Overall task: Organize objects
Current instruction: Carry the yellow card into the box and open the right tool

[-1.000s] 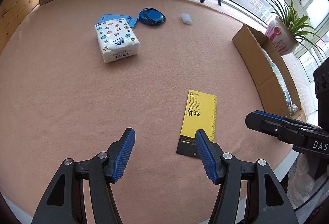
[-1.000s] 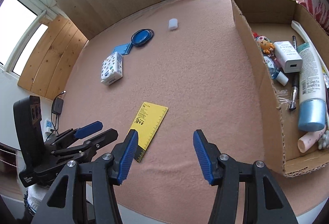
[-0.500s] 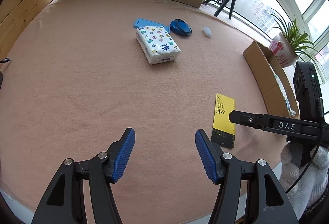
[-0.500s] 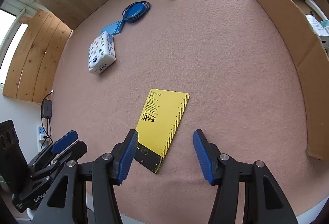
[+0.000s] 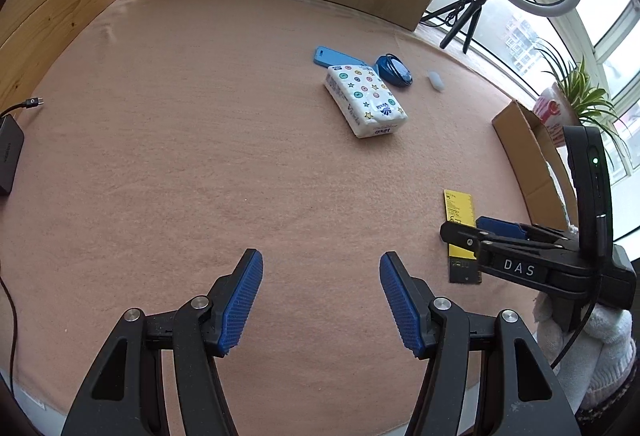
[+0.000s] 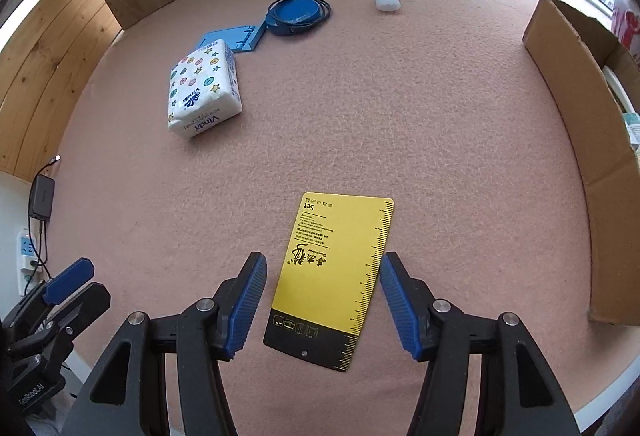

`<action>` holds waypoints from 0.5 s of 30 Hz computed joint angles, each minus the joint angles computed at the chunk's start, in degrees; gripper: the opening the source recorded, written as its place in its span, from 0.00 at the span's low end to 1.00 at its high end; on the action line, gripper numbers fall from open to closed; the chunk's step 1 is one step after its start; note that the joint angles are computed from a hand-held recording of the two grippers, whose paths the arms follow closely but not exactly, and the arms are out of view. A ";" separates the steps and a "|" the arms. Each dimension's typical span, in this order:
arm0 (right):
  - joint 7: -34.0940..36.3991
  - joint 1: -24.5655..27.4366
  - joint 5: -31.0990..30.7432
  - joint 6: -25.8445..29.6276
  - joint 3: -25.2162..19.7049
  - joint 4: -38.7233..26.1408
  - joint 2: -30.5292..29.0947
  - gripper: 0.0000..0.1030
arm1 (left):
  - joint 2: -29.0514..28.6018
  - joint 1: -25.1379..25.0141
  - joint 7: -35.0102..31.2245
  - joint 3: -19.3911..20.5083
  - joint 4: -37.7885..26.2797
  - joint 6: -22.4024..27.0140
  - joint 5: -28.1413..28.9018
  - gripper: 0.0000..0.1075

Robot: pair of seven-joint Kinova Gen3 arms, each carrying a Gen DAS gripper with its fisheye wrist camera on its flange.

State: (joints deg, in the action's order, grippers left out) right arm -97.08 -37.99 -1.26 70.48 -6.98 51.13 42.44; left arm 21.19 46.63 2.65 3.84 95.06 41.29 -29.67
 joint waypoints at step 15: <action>2.67 0.12 1.65 -4.84 -0.61 6.41 -3.54 0.48 | 1.47 -1.20 -3.83 -0.13 -2.31 -0.52 1.21 0.60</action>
